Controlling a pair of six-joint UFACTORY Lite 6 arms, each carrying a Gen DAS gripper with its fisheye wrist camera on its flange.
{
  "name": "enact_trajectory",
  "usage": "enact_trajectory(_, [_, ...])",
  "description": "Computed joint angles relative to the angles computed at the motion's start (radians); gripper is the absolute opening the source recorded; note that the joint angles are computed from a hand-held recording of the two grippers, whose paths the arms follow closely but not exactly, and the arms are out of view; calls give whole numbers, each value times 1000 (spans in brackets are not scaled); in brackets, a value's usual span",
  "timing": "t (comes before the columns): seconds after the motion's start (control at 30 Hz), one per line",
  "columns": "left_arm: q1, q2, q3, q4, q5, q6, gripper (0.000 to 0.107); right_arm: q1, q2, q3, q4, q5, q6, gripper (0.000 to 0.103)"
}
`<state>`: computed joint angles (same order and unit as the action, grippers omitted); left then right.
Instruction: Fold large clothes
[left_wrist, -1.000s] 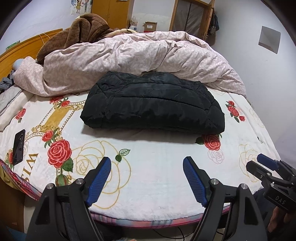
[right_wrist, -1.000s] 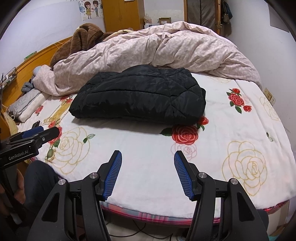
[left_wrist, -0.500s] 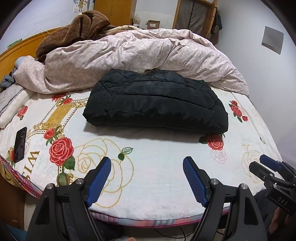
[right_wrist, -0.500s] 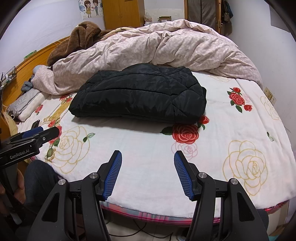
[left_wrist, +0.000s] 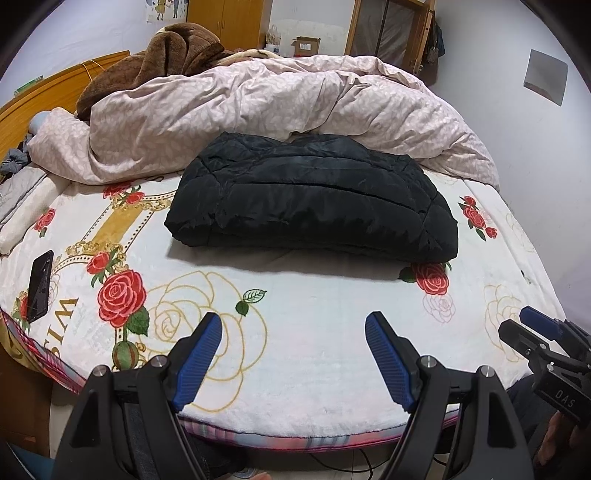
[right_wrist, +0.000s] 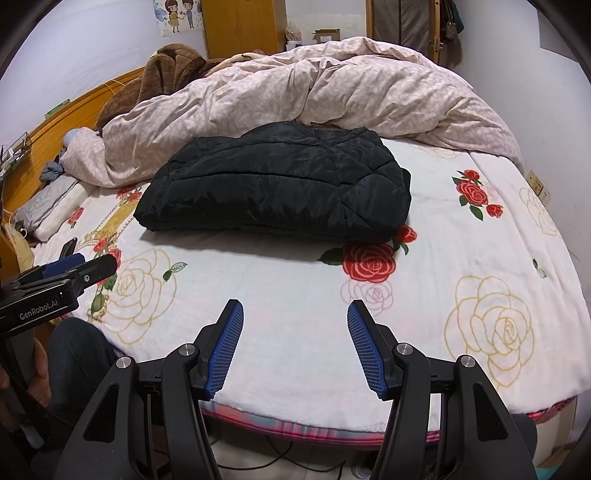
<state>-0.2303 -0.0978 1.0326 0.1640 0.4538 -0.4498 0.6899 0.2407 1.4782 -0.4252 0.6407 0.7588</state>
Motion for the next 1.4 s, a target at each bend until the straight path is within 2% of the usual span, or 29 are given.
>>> enact_trajectory(0.87, [-11,0,-2,23,1,-27,82,8,6,4,-6,3,14,59])
enact_trajectory(1.2, [18,-6,-5,-24,5,39,82,11,8,7,-9,6,18,59])
enact_trajectory(1.4, [2,-2,-6,32,11,-23,82,10,9,9,-5,7,13,59])
